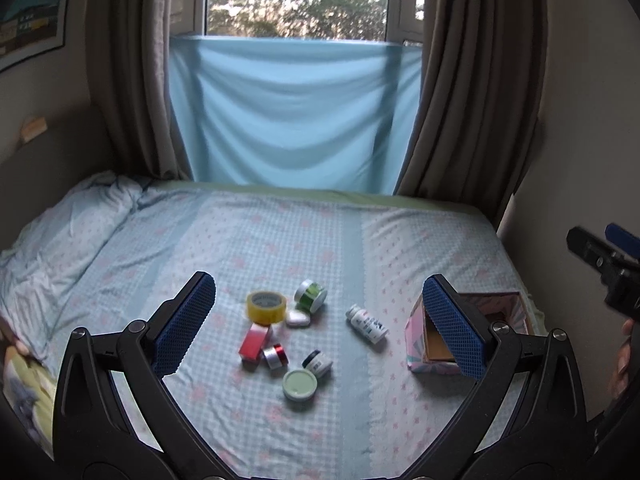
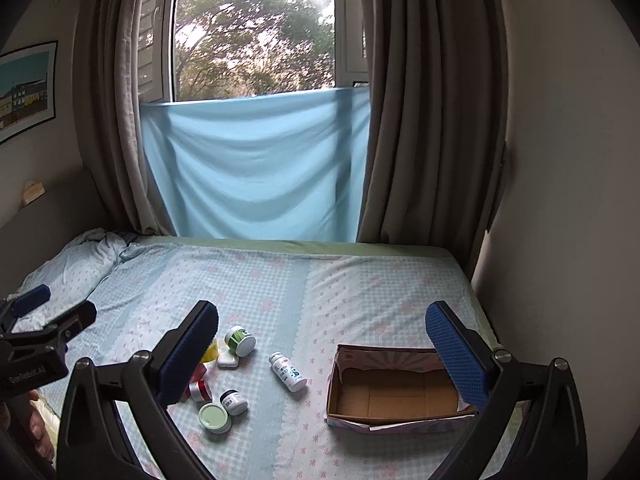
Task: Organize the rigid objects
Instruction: 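Grasp the pale green jar with the left tool while the right tool grasps the white vitamin bottle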
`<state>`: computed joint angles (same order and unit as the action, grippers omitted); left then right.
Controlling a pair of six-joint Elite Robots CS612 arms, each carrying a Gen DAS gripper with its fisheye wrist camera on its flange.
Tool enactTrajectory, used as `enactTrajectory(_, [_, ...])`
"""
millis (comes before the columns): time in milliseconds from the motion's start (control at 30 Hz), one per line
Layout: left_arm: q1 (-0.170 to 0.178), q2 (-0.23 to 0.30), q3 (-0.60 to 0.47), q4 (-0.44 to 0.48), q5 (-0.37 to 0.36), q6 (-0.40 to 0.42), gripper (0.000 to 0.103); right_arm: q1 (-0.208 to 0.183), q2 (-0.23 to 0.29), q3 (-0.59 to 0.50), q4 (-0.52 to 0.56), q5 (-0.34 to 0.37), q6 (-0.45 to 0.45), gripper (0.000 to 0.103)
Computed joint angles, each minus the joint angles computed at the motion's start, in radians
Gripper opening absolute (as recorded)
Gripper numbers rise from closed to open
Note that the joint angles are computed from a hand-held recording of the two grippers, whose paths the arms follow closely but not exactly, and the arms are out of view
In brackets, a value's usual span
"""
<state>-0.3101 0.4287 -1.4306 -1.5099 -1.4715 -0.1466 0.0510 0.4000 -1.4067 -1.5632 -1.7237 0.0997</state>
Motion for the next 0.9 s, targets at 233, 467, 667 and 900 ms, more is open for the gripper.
enactTrajectory(233, [-0.007, 0.041, 0.002, 0.135, 0.034, -0.085, 0.103, -0.044, -0.016, 0.105, 0.021, 0.177, -0.108, 0.103])
enactTrajectory(467, [-0.001, 0.099, 0.021, 0.227, 0.026, -0.136, 0.103, -0.05, -0.042, 0.283, 0.007, 0.276, -0.24, 0.103])
enactTrajectory(667, [0.018, 0.126, 0.104, 0.218, -0.014, -0.191, 0.103, -0.045, -0.107, 0.51, 0.038, 0.312, -0.353, 0.103])
enactTrajectory(900, [0.031, 0.126, 0.222, 0.223, -0.02, -0.228, 0.103, -0.024, -0.273, 0.943, 0.031, 0.244, -0.469, 0.103])
